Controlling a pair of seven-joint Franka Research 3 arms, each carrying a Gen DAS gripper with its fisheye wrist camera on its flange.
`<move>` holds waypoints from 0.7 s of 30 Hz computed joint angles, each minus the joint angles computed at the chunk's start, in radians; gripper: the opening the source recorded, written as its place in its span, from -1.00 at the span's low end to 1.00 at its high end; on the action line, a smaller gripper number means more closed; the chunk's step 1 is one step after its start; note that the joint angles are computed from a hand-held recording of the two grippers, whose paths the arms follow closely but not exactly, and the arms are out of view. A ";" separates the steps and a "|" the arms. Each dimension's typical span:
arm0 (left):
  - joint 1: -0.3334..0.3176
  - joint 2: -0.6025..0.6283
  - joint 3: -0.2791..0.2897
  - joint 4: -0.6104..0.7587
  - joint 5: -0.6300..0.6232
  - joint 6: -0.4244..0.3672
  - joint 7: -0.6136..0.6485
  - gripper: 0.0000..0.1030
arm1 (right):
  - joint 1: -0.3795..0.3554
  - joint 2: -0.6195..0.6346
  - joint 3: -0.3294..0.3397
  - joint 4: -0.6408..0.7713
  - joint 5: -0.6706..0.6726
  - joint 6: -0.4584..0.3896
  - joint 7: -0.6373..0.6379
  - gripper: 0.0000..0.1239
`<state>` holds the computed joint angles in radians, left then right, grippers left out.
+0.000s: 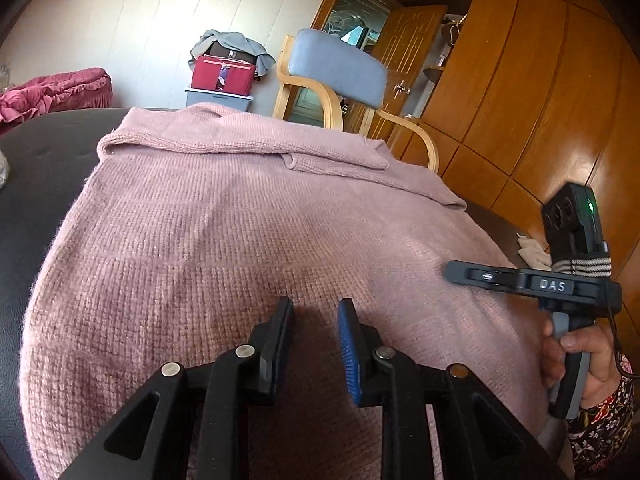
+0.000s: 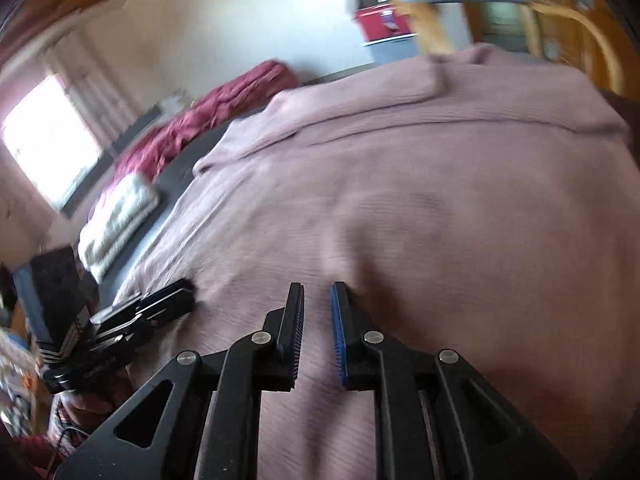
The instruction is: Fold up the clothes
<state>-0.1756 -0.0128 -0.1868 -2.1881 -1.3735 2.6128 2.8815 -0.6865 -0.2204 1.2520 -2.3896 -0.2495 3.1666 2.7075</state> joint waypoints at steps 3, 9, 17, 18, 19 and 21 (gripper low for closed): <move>0.001 0.011 -0.001 0.012 0.011 0.007 -0.002 -0.57 | 0.191 -0.146 -0.189 -0.100 0.066 -0.060 0.038 -0.89; -0.044 -0.011 -0.039 0.009 0.264 0.164 -0.215 -0.56 | 0.342 -0.240 -0.337 -0.205 0.085 -0.044 0.108 -0.88; -0.078 0.103 -0.071 0.121 0.484 0.173 -0.367 -0.51 | 0.195 -0.030 -0.236 -0.007 -0.085 -0.095 0.026 -0.87; -0.066 0.114 -0.079 0.125 0.482 0.159 -0.363 -0.51 | 0.200 0.011 -0.245 0.014 -0.100 -0.121 0.016 -0.87; -0.046 0.109 -0.088 0.123 0.438 0.140 -0.335 -0.51 | 0.218 0.026 -0.270 0.011 -0.100 -0.126 0.014 -0.87; -0.018 0.106 -0.093 0.127 0.350 0.093 -0.268 -0.51 | 0.302 0.019 -0.375 -0.043 -0.050 -0.071 0.010 -0.93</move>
